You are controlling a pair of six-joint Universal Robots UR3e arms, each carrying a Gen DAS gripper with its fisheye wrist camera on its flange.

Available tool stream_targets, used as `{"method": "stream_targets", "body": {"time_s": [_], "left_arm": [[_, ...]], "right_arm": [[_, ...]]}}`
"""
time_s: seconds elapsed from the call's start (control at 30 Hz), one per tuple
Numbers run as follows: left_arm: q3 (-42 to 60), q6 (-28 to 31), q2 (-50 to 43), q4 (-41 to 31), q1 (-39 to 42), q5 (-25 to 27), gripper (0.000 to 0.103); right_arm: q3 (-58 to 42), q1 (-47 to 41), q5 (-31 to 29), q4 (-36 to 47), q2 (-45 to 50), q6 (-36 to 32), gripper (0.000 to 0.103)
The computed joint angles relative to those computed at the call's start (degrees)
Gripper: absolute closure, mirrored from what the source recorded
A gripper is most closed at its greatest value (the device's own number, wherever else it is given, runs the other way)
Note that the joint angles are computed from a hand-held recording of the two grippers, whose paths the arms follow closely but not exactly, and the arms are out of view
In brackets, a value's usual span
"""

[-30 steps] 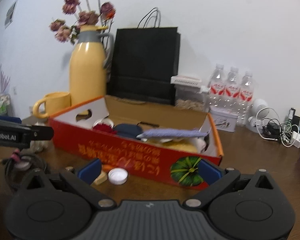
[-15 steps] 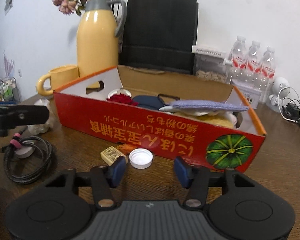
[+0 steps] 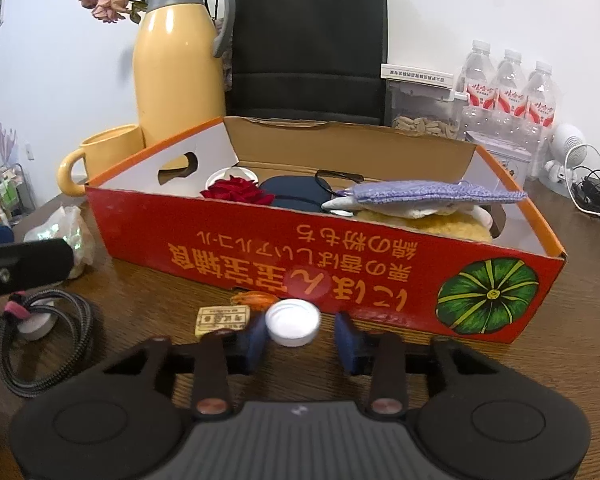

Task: Organize objects
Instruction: 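Withdraw both tools from the box back over the table, then grasp a white bottle cap with the right tool while the left tool grasps the beige block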

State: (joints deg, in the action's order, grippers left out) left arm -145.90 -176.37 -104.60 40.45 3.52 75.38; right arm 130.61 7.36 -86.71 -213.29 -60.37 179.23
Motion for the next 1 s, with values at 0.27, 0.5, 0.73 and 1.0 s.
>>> {"method": "stream_targets", "body": {"time_s": [0.27, 0.5, 0.73, 1.0], "left_arm": [[1.4, -0.5, -1.6, -0.7, -1.0, 1.0, 0.0], [4.9, -1.3, -6.0, 0.4, -5.1, 5.3, 0.0], [7.9, -3.7, -8.0, -0.9, -11.0, 10.1, 0.0], [15.0, -5.4, -11.6, -7.2, -18.6, 17.1, 0.0]], "right_arm": [[2.7, 0.3, -0.8, -8.9, 1.6, 0.3, 0.076], [5.1, 0.9, -2.8, -15.7, 2.7, -1.2, 0.076], [9.6, -2.4, -0.5, -21.4, 1.9, -1.8, 0.076], [17.9, -10.8, 6.5, -29.6, 0.8, -3.8, 0.076]]}}
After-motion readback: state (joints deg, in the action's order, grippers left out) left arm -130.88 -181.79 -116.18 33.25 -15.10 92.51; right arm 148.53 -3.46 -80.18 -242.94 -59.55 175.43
